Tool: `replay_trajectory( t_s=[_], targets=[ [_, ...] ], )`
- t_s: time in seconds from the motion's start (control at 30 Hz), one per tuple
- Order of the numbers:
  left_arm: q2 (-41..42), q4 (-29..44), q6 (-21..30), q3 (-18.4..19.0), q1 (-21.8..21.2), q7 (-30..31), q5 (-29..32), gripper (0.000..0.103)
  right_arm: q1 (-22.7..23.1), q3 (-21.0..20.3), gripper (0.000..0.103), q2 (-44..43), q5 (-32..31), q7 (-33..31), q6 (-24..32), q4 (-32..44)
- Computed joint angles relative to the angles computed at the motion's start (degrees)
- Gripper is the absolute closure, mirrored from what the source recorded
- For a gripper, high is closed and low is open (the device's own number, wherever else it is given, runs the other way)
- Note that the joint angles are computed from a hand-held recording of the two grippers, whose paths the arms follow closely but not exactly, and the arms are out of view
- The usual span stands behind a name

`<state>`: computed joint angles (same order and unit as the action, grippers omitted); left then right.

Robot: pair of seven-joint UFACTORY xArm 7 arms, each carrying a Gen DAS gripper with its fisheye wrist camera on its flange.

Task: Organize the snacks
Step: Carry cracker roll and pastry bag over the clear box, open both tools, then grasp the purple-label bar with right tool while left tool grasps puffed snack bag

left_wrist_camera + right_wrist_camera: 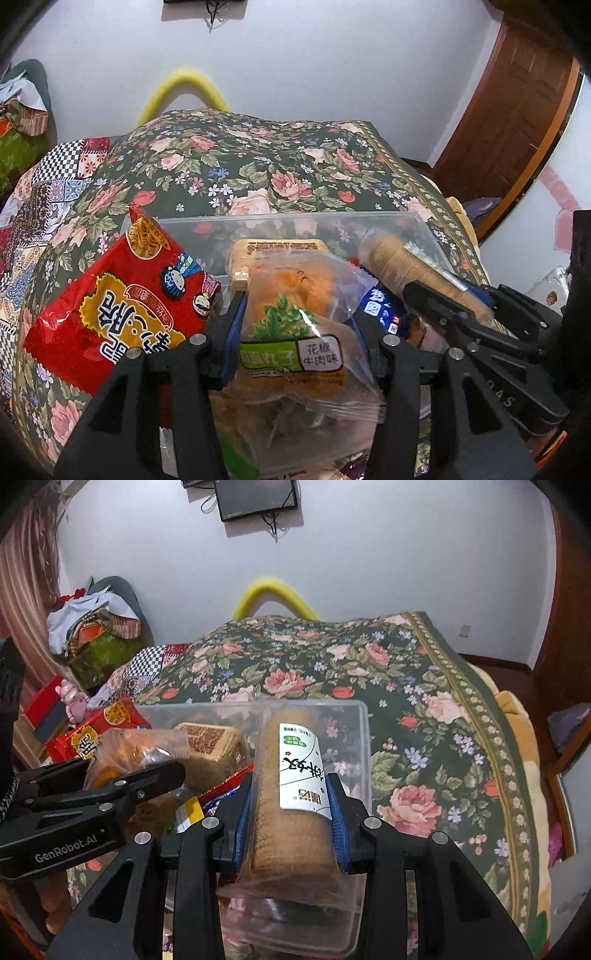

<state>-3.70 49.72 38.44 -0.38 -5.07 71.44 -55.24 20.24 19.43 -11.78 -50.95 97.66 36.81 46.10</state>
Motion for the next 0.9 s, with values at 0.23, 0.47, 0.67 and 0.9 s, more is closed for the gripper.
replay_trajectory(
  t_s=[0.23, 0.47, 0.67, 0.9],
  targets=[
    [-2.52, -1.41, 0.31, 0.62, -0.06, 0.16, 0.19, 0.036, 0.65, 0.07, 0.065, -0.96, 1.68, -0.69, 1.96, -0.16],
    [-8.06, -3.71, 4.26, 3.08, 0.17, 0.62, 0.64, 0.036, 0.95, 2.17, 0.064, -4.56, 3.69, -1.46, 4.26, -0.78],
    [-15.05, -7.13, 7.08, 6.29, 0.11, 2.17, 2.06, 0.031, 1.51, 5.42, 0.059, -8.22, 5.22, -1.97, 7.84, -0.54],
    [-23.33, -12.30, 11.14, 10.17, 1.31, 2.98, 7.88, 0.030, 3.53, 9.39, 0.058, -10.17, 7.93, -1.54, 11.17, 0.01]
  ],
)
